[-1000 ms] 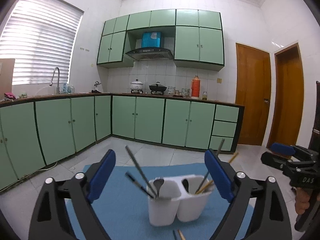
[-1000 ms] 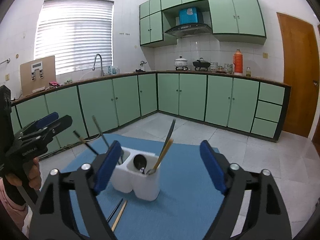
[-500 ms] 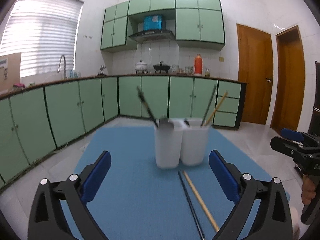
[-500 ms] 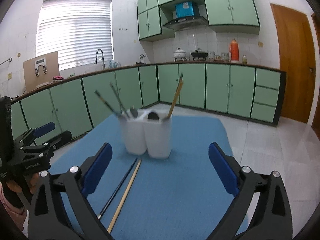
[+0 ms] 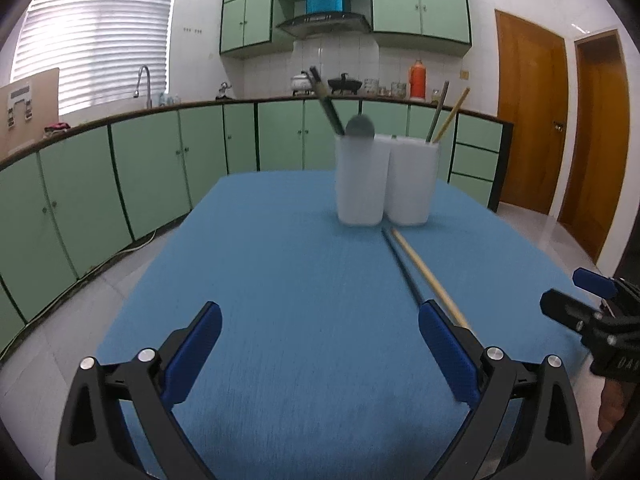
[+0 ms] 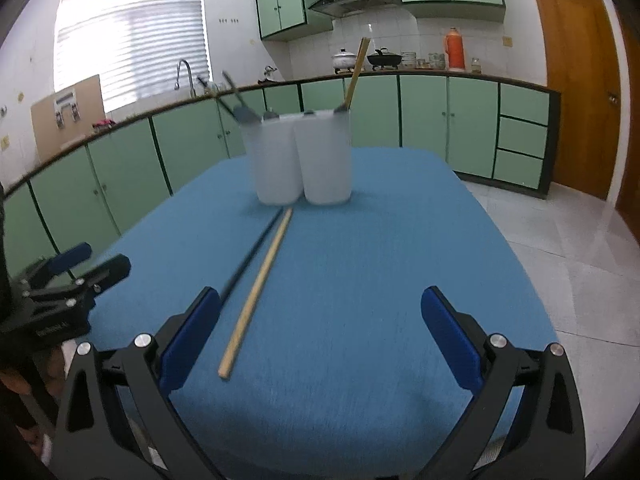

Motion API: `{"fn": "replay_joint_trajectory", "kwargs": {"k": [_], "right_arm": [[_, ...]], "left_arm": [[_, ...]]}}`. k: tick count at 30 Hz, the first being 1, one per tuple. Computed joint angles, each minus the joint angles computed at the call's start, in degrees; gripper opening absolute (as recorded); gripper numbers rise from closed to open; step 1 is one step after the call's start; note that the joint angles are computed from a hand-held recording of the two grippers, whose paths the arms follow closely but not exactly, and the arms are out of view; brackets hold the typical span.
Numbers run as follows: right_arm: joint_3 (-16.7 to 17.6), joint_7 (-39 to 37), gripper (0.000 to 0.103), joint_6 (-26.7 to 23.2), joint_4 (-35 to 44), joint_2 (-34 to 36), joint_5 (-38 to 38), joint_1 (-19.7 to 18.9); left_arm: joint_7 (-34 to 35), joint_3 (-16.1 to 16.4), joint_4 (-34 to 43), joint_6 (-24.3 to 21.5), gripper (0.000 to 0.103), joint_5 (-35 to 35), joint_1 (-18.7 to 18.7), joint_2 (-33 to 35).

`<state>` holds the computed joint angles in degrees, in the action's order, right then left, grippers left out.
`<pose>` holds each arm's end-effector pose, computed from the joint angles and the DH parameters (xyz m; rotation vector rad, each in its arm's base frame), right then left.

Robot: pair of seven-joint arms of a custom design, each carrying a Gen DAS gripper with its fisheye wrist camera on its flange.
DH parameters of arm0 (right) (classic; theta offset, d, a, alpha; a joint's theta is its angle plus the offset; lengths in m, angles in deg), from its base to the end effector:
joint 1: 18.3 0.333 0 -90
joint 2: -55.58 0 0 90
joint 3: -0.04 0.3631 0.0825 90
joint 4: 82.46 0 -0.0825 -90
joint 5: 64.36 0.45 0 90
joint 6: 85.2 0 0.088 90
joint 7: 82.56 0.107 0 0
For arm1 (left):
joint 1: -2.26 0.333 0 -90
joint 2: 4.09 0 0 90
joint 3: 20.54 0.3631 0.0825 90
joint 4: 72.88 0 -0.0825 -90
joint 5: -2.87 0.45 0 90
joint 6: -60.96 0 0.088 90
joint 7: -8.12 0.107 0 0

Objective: Organize utensils
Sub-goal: 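Withdraw both tools toward the last black and wooden chopsticks, then grasp the last wooden chopstick with the right tool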

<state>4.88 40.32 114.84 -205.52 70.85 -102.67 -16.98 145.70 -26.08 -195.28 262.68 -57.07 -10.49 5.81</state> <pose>0.6416 0.1404 0.3922 -1.7428 1.3186 -0.6481 0.6245 -0.0931 0.4334 -1.6193 1.5247 -0.8992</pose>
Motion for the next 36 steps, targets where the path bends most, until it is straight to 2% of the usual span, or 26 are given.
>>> {"fn": "replay_joint_trajectory", "kwargs": {"k": [1, 8, 10, 13, 17, 21, 24, 26, 36], "right_arm": [[-2.38, -3.16, 0.098, 1.01, -1.53, -0.27, 3.79, 3.17], [-6.17, -14.23, 0.094, 4.53, -6.04, -0.69, 16.43, 10.52], [-6.90, -18.16, 0.083, 5.24, -6.75, -0.66, 20.52, 12.56], [-8.19, -24.61, 0.074, 6.22, -7.81, -0.37, 27.40, 16.00], [-7.65, -28.34, 0.064, 6.90, -8.02, -0.03, 31.60, 16.94], [-8.41, -32.52, 0.047, 8.15, -7.67, 1.09, 37.94, 19.45], [-7.27, -31.90, 0.037, 8.24, -7.54, 1.63, 37.72, 18.51], [-6.77, -31.39, 0.032, 7.99, -7.42, 1.86, 36.90, 18.10], [-7.97, -36.78, 0.015, 10.06, -6.67, 3.12, 41.90, 21.25]], "left_arm": [[0.05, 0.00, -0.54, 0.33, 0.097, -0.14, -0.06, -0.10], [-5.43, -1.36, -5.39, 1.52, 0.097, 5.70, 1.72, -1.89], [-5.82, -1.43, -6.12, 1.84, 0.097, 6.13, 1.68, -2.17], [-8.34, -1.85, -7.58, 1.90, 0.097, 8.19, 2.28, -2.68], [-11.49, -2.18, -9.50, 2.52, 0.097, 10.72, 2.79, -3.35], [-12.96, -2.22, -10.27, 2.73, 0.097, 11.78, 2.99, -3.60], [-14.16, -2.31, -10.85, 2.80, 0.097, 12.70, 3.20, -3.88], [-14.73, -2.33, -11.11, 2.91, 0.097, 13.07, 3.27, -3.95], [-17.73, -2.23, -11.70, 2.62, 0.097, 15.52, 3.79, -3.81]]}}
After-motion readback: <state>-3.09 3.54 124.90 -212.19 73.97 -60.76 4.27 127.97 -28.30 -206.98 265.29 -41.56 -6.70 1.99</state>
